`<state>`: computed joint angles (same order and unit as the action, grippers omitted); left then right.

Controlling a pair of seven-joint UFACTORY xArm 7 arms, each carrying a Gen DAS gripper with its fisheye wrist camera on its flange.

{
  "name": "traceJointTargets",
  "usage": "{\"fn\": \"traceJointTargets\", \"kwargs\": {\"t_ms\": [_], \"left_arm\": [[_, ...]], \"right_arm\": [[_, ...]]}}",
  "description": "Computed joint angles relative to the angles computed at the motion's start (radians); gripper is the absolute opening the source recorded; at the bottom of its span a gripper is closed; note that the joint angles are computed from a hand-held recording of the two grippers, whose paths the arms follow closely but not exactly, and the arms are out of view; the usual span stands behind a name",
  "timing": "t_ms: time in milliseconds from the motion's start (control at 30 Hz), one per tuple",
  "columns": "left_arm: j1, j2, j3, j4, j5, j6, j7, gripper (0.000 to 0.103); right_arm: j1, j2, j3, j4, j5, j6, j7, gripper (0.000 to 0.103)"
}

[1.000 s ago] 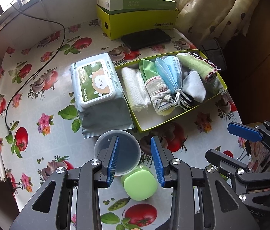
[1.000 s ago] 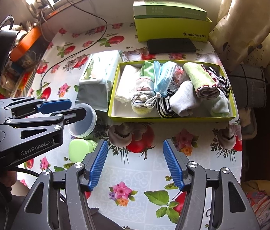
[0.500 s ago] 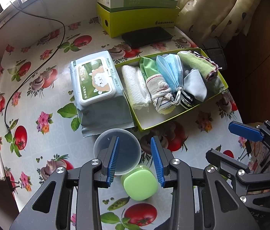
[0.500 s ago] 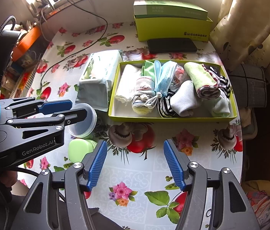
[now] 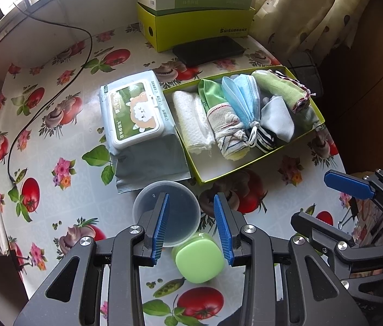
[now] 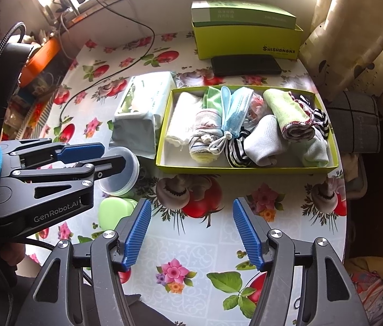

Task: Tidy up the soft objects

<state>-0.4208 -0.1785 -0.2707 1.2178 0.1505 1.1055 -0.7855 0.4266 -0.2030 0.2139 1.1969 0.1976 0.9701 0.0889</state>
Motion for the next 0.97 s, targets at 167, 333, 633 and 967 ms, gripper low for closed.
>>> {"fn": "traceJointTargets", "kwargs": {"t_ms": [167,333,633,967], "left_arm": [[-0.001,0.002,-0.001,0.003,0.001,0.002,-0.003,0.035],[-0.002,0.003,0.000,0.005,0.000,0.009,0.001,0.035],[-0.005,0.008,0.001,0.008,-0.009,0.017,0.008,0.035],[-0.008,0.030,0.007,0.024,-0.021,0.016,0.025,0.035]], "right_arm": [[0.000,-0.003,-0.002,-0.004,0.004,-0.003,-0.003,0.063],[0.001,-0.006,-0.002,-0.006,0.009,-0.005,-0.008,0.064],[0.000,-0.011,-0.006,-0.014,0.020,-0.012,-0.018,0.064],[-0.001,-0.011,-0.006,-0.016,0.022,-0.013,-0.022,0.065]]}}
